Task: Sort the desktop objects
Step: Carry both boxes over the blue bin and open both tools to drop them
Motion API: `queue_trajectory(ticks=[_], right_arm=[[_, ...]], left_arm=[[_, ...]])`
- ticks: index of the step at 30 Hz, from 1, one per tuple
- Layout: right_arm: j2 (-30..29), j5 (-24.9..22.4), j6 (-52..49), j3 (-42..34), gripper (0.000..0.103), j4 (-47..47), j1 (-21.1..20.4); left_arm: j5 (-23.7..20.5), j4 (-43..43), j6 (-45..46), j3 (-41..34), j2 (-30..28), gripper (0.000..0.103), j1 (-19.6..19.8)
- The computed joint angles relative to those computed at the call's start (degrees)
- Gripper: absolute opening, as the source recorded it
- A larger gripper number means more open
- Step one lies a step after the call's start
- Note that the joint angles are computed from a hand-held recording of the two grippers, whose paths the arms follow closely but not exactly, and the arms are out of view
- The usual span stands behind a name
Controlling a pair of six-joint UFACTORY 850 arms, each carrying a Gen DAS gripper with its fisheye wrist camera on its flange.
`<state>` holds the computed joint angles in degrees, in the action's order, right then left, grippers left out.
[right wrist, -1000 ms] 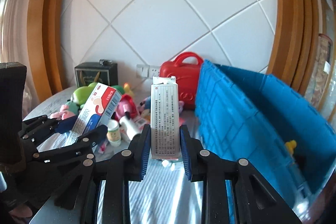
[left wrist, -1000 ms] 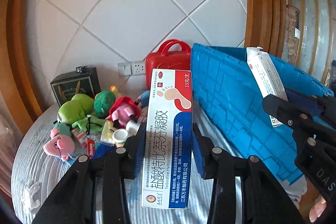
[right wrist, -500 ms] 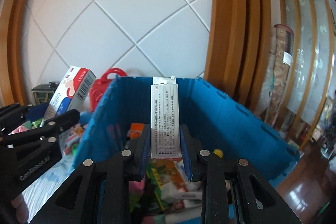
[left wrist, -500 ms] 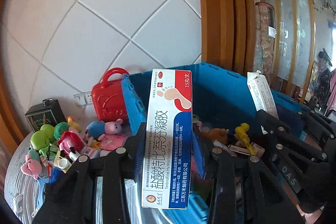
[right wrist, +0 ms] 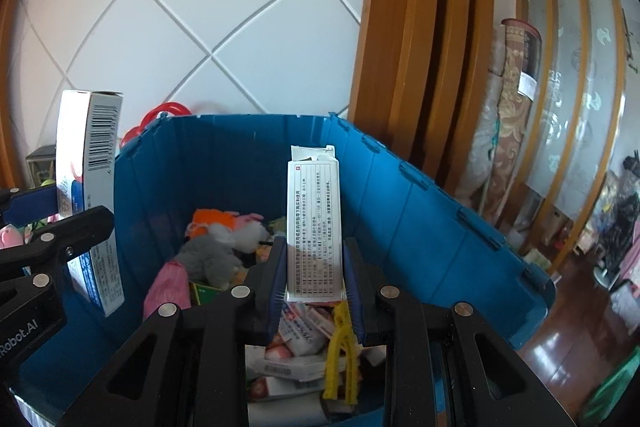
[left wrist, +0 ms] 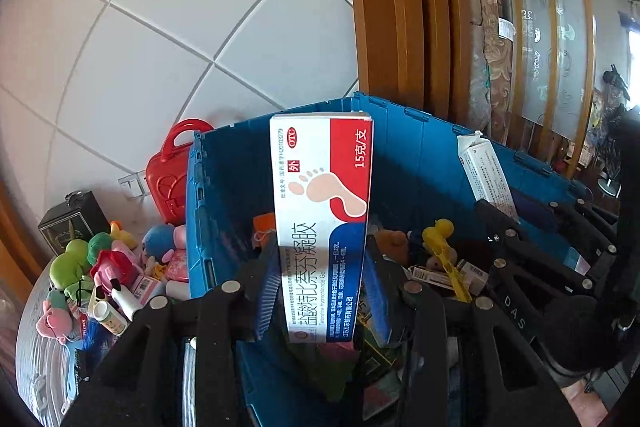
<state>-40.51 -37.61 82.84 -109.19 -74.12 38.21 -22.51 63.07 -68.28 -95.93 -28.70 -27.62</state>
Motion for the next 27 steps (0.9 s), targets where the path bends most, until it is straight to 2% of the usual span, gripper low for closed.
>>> queue_trajectory(ticks=[6, 7, 9, 11, 12, 14, 17, 19, 22, 27], right_arm=[[-0.68, -0.78, -1.61, -0.67, 0.027, 1.39, -0.87], [-0.84, -0.95, -2.11, -0.83, 0.027, 1.91, -1.06], [-0.79, -1.32, -1.86, -0.59, 0.027, 1.88, -1.23], [-0.79, -1.91, -1.53, -0.60, 0.038, 1.73, -1.32], [-0.51, -1.90, -0.99, -0.22, 0.043, 1.41, -1.34], [0.31, -2.31, 0.89, 0.95, 0.082, -0.35, -1.14], [1.36, -3.65, 3.80, 2.36, 0.098, -3.73, -0.47], [1.72, -4.52, 5.19, 2.67, 0.103, -5.45, -0.08], [2.04, -5.75, 6.59, 2.70, 0.103, -7.37, 0.66], [3.48, -4.95, 10.61, 4.15, 0.103, -11.59, 2.04]], left_arm=[[-1.44, 1.23, -0.34, -0.69, -0.49, 0.039, -0.53], [-1.48, 0.33, 0.41, -0.90, -0.60, 0.043, -0.48], [-0.68, -0.35, 0.53, -0.73, -0.39, 0.057, -0.27], [-0.17, 3.23, -3.49, 0.34, 0.34, 0.075, -0.29], [0.17, 5.47, -5.81, 0.98, 0.78, 0.078, -0.28], [0.45, 8.07, -8.49, 1.90, 1.42, 0.079, -0.27], [1.03, 9.27, -10.13, 3.11, 2.37, 0.079, 0.00], [1.31, 12.48, -13.88, 4.66, 3.55, 0.079, 0.20], [1.27, 19.16, -21.29, 7.48, 5.81, 0.079, 0.60], [-2.00, 30.18, -33.93, 12.81, 9.80, 0.085, 1.32]])
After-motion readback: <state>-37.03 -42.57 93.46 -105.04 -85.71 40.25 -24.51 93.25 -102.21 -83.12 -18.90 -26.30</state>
